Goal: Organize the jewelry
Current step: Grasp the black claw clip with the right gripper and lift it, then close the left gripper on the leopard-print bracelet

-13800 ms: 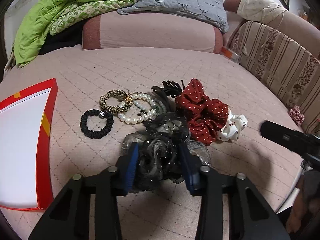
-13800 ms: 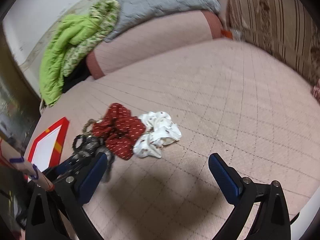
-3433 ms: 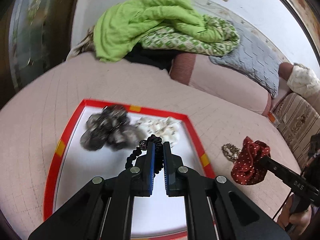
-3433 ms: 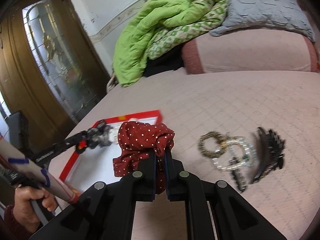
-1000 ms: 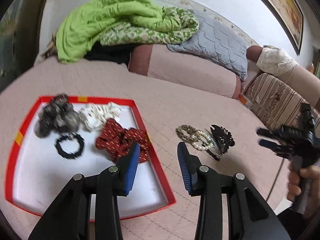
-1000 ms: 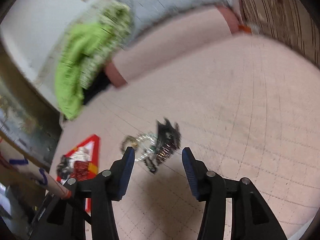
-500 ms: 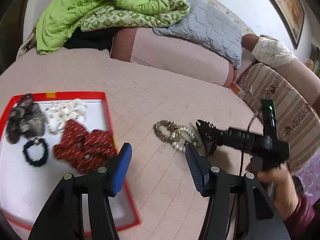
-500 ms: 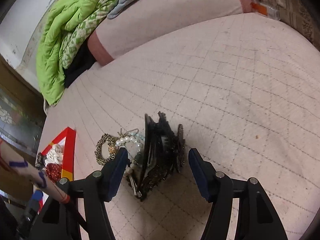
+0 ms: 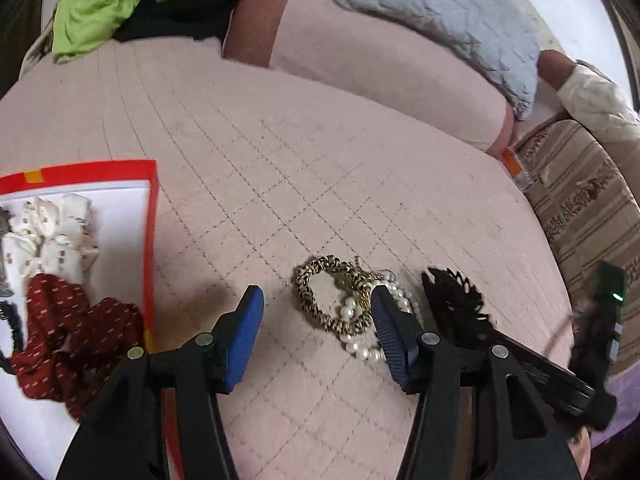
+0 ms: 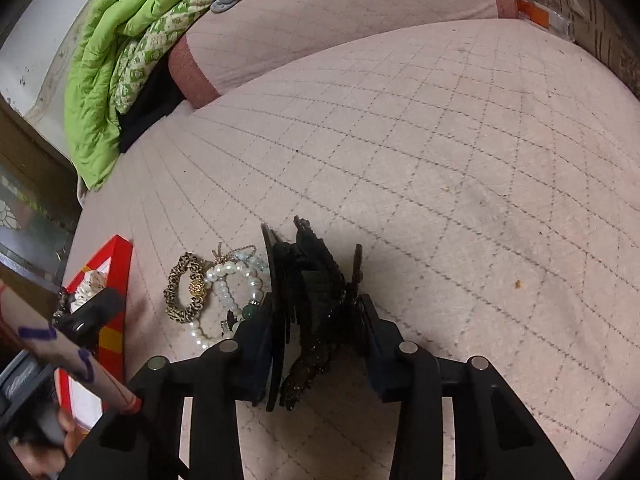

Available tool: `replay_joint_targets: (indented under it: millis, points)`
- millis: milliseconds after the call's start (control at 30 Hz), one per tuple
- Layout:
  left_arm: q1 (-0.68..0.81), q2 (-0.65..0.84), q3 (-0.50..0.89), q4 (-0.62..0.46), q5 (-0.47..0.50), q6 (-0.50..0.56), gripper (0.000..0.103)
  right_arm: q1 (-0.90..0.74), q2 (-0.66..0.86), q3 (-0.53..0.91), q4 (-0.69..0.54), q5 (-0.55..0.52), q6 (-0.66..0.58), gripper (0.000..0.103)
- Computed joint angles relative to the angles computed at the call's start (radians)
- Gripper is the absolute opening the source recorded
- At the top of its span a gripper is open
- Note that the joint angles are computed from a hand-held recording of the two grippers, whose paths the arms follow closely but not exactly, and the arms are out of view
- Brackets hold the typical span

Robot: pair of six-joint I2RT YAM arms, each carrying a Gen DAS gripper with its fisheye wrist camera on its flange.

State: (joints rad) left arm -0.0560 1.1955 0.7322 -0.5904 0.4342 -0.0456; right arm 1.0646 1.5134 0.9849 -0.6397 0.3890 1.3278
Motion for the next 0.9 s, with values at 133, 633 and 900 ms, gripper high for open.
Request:
replay_joint_targets:
  millis: [133,633,900]
  points:
    - [-0.081,0.063,0.01,0.027,-0.066,-0.028,0.045,0.009,-0.071,-0.031,-0.005,0.039,0.021,0.039]
    - [-0.182,0.029,-0.109,0.207,-0.261,-0.033,0.005,0.028,-0.136,-0.045,0.048,0.058,0.003,0.039]
    - [-0.114,-0.213,-0.113,0.081,-0.16,-0.012,0.005,0.061,-0.112,0.005,0.024,0.108,-0.019,0.039]
